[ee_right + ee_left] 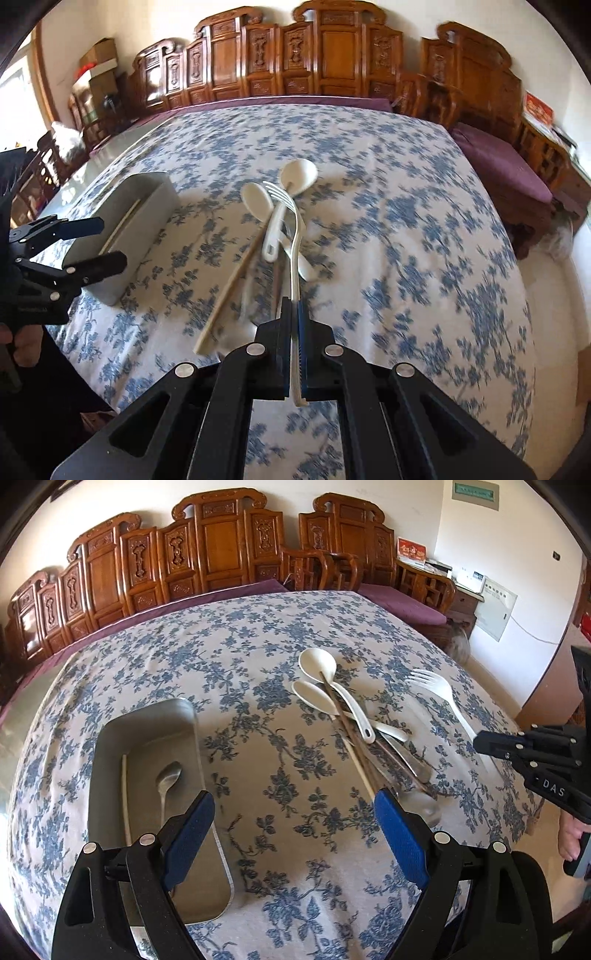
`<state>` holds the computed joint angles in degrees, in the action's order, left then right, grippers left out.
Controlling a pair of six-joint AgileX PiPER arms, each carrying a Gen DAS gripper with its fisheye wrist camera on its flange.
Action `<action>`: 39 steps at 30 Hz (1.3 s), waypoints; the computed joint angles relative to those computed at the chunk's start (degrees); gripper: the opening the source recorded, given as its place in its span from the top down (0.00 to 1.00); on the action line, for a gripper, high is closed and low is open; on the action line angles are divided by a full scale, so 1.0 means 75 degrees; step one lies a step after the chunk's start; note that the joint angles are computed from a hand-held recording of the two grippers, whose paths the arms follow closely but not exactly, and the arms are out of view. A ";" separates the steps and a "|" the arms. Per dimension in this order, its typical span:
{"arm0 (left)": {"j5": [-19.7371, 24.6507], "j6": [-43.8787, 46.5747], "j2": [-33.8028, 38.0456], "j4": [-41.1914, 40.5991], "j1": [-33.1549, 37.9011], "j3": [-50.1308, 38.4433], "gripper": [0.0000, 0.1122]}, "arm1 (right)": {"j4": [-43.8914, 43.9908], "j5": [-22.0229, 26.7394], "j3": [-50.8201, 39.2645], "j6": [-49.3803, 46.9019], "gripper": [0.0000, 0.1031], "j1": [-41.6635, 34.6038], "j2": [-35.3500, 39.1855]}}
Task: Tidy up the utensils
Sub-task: 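Grasp a wooden chopstick from the cup with the left tool while the right holds the fork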
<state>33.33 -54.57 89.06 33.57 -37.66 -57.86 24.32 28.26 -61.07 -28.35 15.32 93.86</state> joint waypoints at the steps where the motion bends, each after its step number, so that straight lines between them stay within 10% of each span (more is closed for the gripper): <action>1: 0.0038 -0.0009 0.0064 -0.0012 -0.0045 -0.0082 0.25 | 0.0067 -0.0007 0.0031 -0.0105 0.96 -0.0077 0.0021; 21: 0.0143 0.1976 0.2835 -0.2729 0.0291 -0.2834 0.79 | 0.1028 0.0390 -0.0178 -0.1114 0.96 -0.0943 0.0445; 39: 0.0173 0.2133 0.3341 -0.3805 0.0709 -0.3123 0.96 | 0.1259 0.0543 -0.0165 -0.1320 0.96 -0.0883 0.0231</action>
<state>34.62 -38.57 114.12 5.03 -32.34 -81.28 33.76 32.34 -62.30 -38.25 8.69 95.59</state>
